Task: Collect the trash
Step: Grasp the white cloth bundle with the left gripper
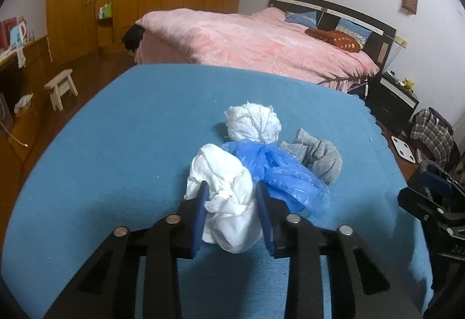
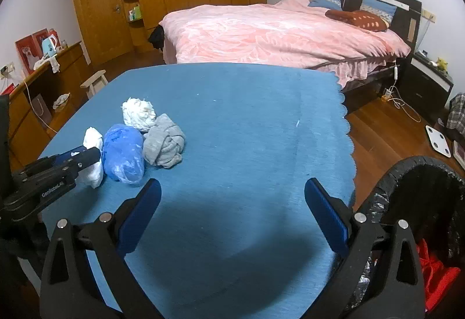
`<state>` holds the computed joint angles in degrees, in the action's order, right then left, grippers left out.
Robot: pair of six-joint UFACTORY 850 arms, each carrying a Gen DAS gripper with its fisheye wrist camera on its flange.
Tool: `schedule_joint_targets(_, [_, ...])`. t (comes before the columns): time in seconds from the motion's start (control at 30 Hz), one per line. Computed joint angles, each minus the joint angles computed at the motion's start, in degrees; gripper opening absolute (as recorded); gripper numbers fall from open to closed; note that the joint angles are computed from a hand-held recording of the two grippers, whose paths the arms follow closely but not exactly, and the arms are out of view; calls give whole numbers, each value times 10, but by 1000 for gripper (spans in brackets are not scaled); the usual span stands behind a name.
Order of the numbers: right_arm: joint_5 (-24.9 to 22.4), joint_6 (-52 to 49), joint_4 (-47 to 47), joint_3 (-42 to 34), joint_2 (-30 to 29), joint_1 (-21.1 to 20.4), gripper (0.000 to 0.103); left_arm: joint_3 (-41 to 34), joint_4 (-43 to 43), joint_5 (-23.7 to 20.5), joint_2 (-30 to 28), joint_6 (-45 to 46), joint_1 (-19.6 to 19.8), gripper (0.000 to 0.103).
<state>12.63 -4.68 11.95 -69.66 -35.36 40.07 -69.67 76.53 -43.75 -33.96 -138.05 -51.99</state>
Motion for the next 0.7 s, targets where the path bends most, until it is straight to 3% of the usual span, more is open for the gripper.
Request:
schedule_joint_targets(0.33, [-4, 50, -59, -19, -9, 17, 96, 36, -12, -37, 36, 3, -15, 24])
schedule_joint_targets(0.43, [-7, 61, -70, -22, -11, 20, 96, 46, -24, -26, 40, 1, -12, 26])
schedule_joint_targets(0.47, [-9, 61, -70, -22, -12, 21, 96, 46, -28, -24, 39, 2, -11, 28])
schedule_joint_targets(0.6, [-12, 39, -50, -21, -11, 23, 96, 46, -35, -15, 32, -6, -10, 55])
schedule_joint_targets(0.7, [-14, 28, -36, -22, -11, 21, 96, 37, -52, -9, 21, 8, -5, 59])
